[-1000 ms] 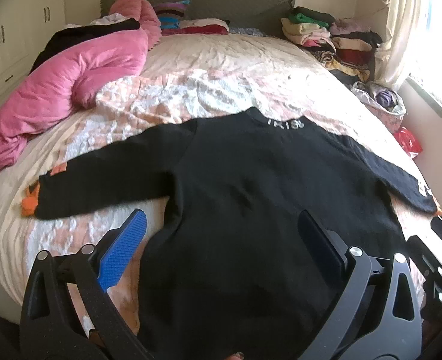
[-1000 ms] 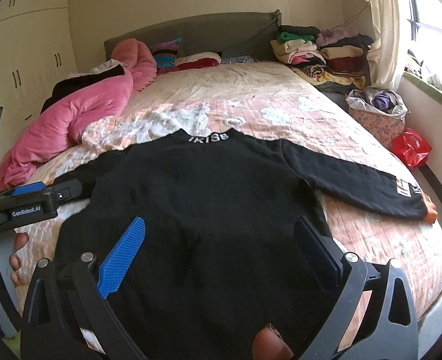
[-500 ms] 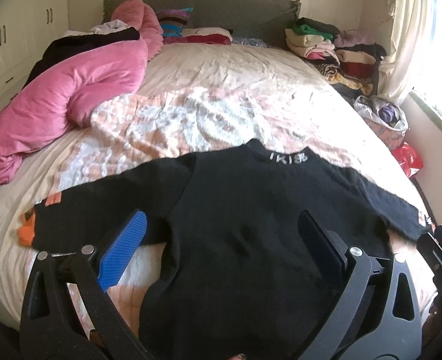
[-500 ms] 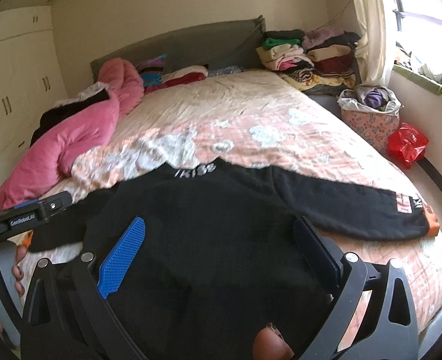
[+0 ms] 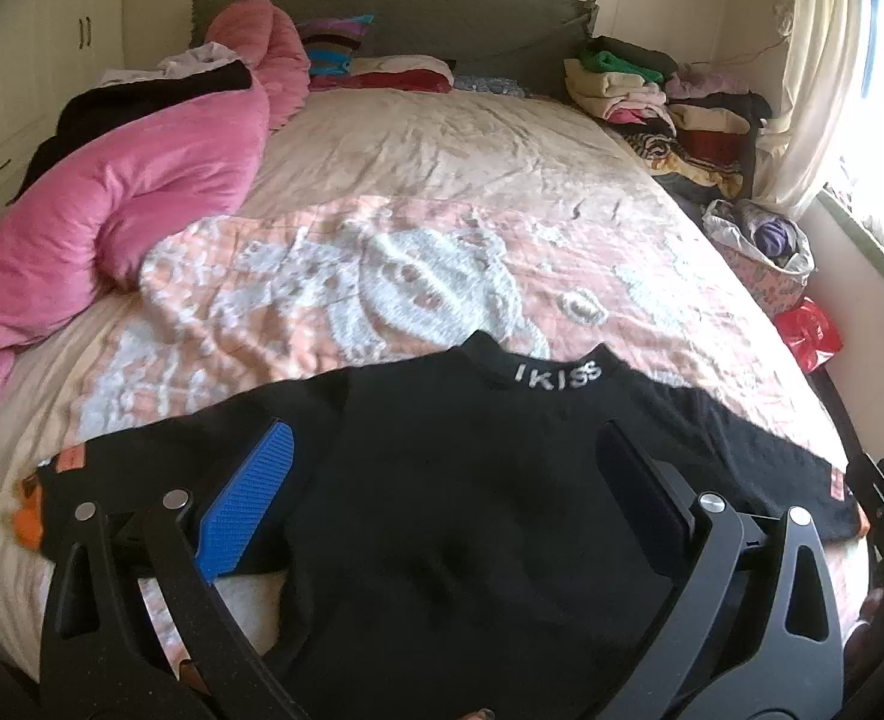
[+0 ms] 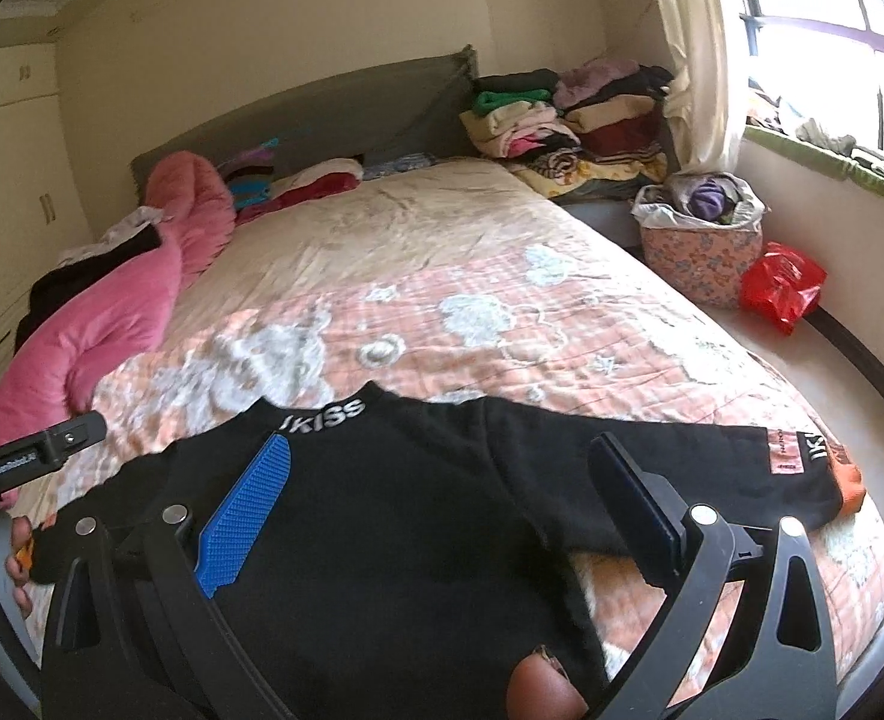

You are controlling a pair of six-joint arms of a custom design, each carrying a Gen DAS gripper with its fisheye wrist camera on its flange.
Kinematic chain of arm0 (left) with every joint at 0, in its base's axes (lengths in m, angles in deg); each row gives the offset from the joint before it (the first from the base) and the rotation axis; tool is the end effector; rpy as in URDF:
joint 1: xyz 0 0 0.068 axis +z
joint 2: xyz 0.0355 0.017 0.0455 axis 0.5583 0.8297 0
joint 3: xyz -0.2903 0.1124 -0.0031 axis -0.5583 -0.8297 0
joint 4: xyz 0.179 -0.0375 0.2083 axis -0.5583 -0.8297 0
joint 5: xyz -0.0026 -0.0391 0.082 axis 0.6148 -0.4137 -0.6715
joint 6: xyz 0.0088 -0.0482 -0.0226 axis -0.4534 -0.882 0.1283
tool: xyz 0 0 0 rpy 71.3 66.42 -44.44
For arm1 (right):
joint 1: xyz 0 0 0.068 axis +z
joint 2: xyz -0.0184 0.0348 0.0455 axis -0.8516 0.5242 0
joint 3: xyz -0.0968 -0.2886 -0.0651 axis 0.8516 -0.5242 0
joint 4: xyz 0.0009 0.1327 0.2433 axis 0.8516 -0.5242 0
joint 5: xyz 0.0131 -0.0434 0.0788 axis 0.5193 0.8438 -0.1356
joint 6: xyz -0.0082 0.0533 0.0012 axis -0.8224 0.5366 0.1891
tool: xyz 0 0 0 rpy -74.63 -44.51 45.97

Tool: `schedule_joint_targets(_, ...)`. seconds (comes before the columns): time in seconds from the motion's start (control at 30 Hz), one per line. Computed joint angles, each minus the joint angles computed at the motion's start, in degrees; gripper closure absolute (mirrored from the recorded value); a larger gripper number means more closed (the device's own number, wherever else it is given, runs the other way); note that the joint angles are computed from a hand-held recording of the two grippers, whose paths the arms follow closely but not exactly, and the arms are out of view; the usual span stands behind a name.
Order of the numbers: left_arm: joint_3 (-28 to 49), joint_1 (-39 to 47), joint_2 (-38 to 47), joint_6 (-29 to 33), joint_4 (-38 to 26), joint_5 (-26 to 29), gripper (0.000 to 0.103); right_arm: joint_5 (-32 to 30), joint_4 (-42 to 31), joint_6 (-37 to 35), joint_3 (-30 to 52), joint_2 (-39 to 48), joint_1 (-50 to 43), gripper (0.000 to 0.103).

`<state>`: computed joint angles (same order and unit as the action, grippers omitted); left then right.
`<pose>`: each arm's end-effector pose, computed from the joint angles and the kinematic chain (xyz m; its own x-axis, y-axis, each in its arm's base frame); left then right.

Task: Fold small clothes
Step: 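Move the right tool to the orange cuff of the nearest sleeve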

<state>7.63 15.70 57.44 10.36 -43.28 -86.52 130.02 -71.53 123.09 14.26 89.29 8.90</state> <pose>0.1906 -0.0585 0.2950 -0.7123 -0.0283 -0.7013 0.0582 0.9934 -0.0992 0.1249 0.2266 0.2755 -0.5434 0.2287 -0.8077 0.1694 0.9722 0.1614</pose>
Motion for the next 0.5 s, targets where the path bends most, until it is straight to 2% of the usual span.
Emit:
schedule_joint_targets(0.3,-1.1,-5.6,8.8,-4.5,8.8,-4.8,0.008,-2.4,2.5,0.9,-7.4,-7.2,-10.3,0.004)
schedule_joint_targets(0.5,-3.1,-9.1,15.3,-5.8,13.8,-6.0,0.008,-4.6,2.7,2.9,-13.6,-11.7,-16.6,0.004)
